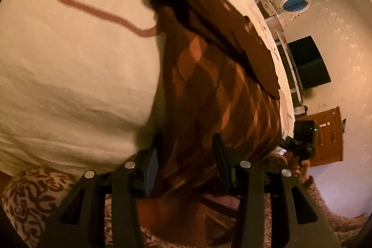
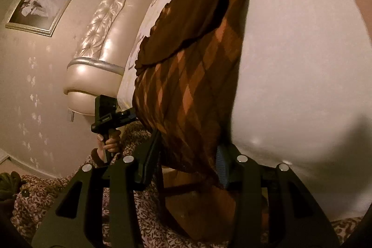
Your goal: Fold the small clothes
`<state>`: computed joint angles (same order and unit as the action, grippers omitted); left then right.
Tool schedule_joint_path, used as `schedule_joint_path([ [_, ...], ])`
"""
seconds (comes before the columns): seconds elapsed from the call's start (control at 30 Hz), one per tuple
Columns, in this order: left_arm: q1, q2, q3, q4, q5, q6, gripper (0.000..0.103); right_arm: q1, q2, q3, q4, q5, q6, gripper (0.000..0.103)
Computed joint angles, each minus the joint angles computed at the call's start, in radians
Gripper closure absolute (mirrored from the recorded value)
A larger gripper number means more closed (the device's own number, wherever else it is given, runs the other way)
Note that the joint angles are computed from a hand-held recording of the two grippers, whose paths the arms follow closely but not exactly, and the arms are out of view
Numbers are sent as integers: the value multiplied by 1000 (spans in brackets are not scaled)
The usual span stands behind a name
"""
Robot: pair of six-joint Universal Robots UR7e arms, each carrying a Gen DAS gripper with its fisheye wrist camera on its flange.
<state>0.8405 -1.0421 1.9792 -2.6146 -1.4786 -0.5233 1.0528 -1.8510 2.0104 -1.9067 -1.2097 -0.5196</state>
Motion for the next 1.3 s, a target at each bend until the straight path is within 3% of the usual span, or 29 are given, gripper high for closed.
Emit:
schedule_joint_path([
  [0.07, -4, 3, -4, 5, 15, -10, 62, 11, 6, 2, -7, -12, 1, 61],
  [0.1, -9, 4, -5, 11, 31, -16, 76, 21, 8, 3, -14, -29, -1, 68],
  [0.13, -8, 7, -9, 28, 37, -23, 97, 27, 8, 1, -15, -45, -5, 79],
  [0.2, -6, 12, -11, 27, 30, -26, 100, 54, 16, 7, -35, -92, 11, 97],
  [0.27, -21, 5, -6, 19, 52, -8, 100, 68, 11, 13, -51, -97, 8, 98],
  [0.43, -39, -33, 10, -92, 62, 5, 100, 71, -38, 16, -76, 6, 0, 99],
  [0.6, -11, 20, -99, -152, 96, -9, 100, 81, 3, -36, -198, 142, 82, 99],
  [0.73, 19, 124, -241, -136, 141, -6, 100, 94, 101, -88, -353, 136, 200, 100],
  [0.87, 49, 238, -368, -58, 181, -14, 100, 101, 212, -116, -492, 62, 313, 100],
  [0.97, 70, 262, -384, -67, 152, 0, 100, 88, 260, -127, -512, 5, 351, 100],
  [1.07, 75, 245, -368, -76, 129, 31, 99, 57, 255, -120, -487, 66, 360, 99],
  [1.13, 79, 218, -336, -103, 99, 42, 98, 49, 236, -117, -463, 90, 354, 92],
  [1.17, 78, 196, -309, -115, 88, 40, 96, 48, 217, -113, -443, 86, 338, 89],
  [1.2, 76, 178, -285, -123, 83, 43, 89, 42, 200, -110, -421, 83, 318, 78],
  [1.3, 61, 104, -187, -122, 77, 56, 59, 19, 120, -83, -324, 61, 237, 69],
])
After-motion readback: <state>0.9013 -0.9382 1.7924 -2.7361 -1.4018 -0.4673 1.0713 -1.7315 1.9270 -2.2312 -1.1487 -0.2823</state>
